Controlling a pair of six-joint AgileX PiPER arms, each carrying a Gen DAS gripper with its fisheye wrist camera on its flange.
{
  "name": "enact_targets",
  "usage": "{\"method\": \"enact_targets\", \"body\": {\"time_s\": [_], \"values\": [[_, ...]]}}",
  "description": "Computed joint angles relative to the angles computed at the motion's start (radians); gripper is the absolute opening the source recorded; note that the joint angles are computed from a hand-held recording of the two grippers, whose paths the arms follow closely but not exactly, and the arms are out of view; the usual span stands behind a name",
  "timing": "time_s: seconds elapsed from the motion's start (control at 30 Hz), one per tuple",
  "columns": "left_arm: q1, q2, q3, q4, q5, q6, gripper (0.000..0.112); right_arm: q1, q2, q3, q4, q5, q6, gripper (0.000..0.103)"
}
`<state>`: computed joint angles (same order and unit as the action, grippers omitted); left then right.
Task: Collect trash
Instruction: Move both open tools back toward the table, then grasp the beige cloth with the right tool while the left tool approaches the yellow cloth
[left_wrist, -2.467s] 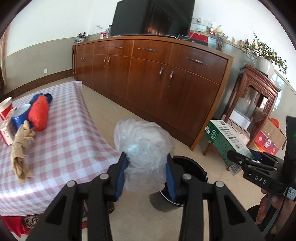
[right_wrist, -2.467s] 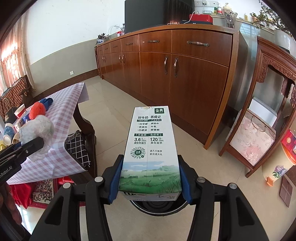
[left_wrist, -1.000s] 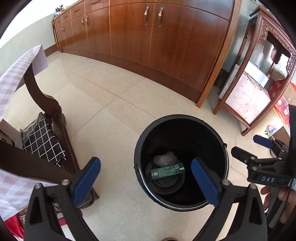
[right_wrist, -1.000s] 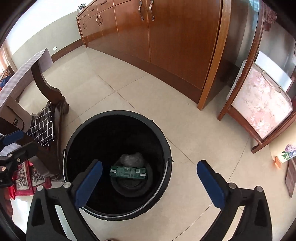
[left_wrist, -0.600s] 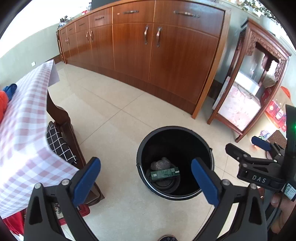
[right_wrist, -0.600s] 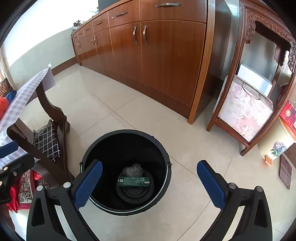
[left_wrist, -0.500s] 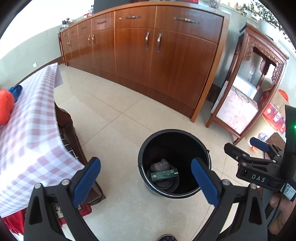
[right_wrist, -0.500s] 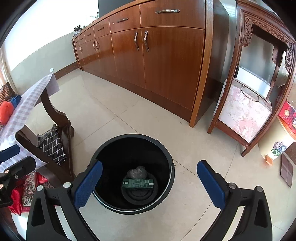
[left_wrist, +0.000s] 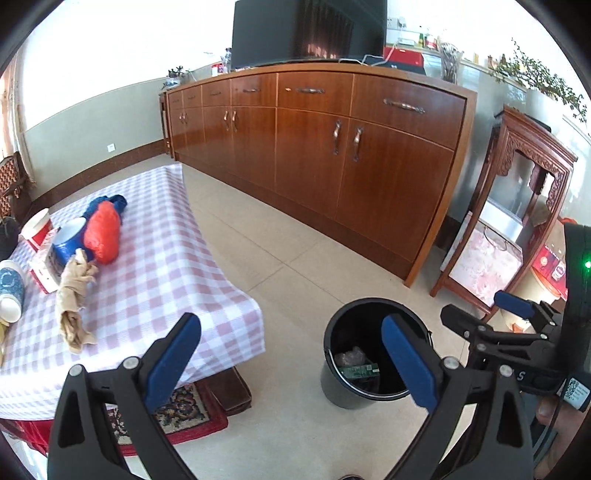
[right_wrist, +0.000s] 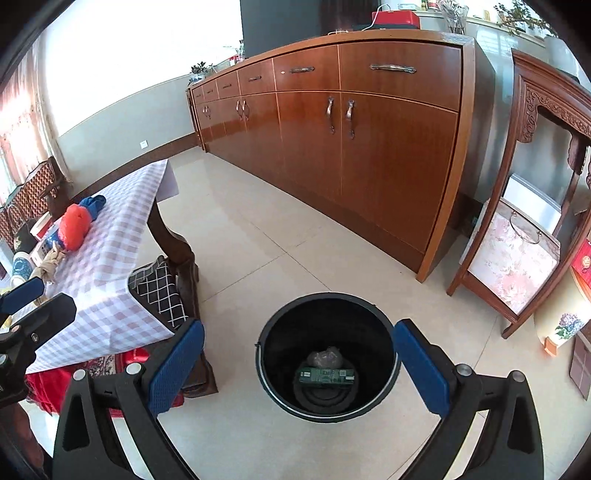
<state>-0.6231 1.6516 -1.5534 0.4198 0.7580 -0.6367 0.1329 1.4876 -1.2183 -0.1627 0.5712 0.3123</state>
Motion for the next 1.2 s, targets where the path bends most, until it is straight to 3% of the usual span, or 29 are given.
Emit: {"method": "enact_targets", "body": {"time_s": [0.37,0.53,0.87,1.2], "values": [[0.178,-0.253,0.233,0.121,-0.027,-0.133,0.099,0.305,0.055,-0.176,-0.206,-0.01,0.196,0.103],[0.308,-0.368,0.344,0.141,-0.032,-0.153,0.099,0.422,0.154,-0.315,-0.2,0.005,0.17,0.103],[0.67,-0.48,0.492,-0.006,-0.108,0.016,0.099,0.622,0.411,-0.637,-0.201,0.101,0.142,0.102],[0.914,-0.451,0.536,-0.218,-0.206,0.265,0.095,0.679,0.691,-1.041,-0.153,0.27,0.073,0.09]]}}
